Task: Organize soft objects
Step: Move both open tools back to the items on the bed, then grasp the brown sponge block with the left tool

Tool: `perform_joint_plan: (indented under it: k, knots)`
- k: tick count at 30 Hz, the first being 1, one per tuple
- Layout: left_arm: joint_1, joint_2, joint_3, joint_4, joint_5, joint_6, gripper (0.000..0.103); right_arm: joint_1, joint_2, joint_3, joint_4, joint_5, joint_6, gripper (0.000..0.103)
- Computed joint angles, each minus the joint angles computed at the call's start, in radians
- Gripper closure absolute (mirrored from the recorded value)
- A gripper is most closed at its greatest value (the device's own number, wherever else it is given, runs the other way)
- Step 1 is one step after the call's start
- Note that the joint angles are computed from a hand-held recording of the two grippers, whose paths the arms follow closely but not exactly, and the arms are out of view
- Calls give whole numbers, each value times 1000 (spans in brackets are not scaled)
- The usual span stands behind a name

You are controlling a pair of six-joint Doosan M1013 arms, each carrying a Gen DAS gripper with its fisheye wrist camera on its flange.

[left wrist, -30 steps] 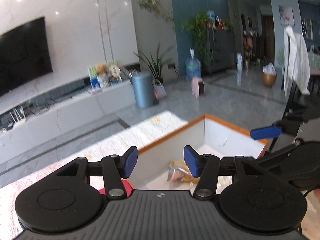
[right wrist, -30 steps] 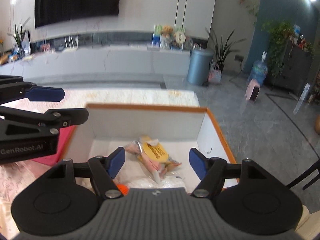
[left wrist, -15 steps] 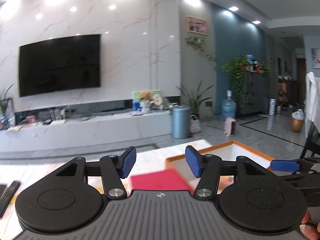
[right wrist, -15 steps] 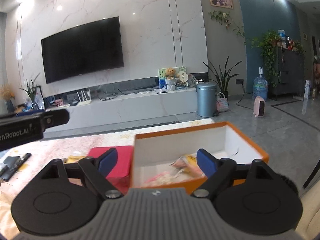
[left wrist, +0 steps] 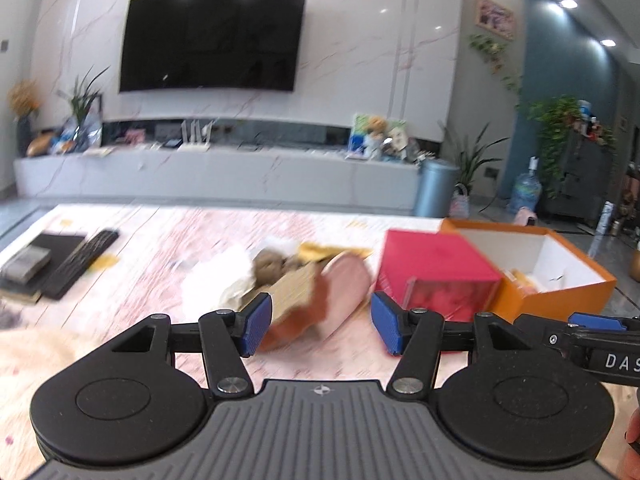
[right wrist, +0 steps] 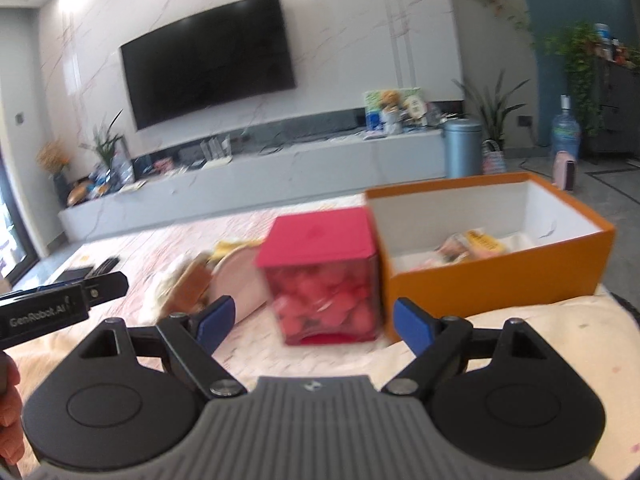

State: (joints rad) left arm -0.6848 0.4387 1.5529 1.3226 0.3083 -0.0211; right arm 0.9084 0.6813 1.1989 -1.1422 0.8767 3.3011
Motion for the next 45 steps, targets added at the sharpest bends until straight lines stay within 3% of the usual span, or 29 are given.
perform_joint_plan:
  k: [10, 12, 19, 26, 29, 32, 34, 39, 45]
  knots:
    - [36, -16, 59, -45, -4, -48, 36, -9, 65, -102, 121, -34, -183, 19]
    - [42, -14, 58, -102, -8, -9, 36, -13, 79, -125, 149, -32, -212, 24]
    - [63, -1, 55, -215, -26, 86, 36, -30, 111, -174, 218, -46, -278, 26]
    - [67, 34, -5, -395, -32, 411, 31, -52, 148, -231, 299, -56, -357, 49]
    - [65, 60, -52, -534, -7, 647, 26, -61, 166, -258, 324, -40, -384, 49]
    - [59, 95, -101, -591, 45, 772, 26, -70, 180, -277, 343, -18, -390, 49]
    - [54, 120, -135, -602, 89, 800, 26, -76, 180, -274, 356, -21, -381, 49]
    - [32, 154, -169, -464, 141, 776, 26, -87, 188, -281, 401, -24, -400, 48]
    - [19, 198, -225, -541, 230, 938, 29, -91, 204, -303, 433, -12, -425, 48]
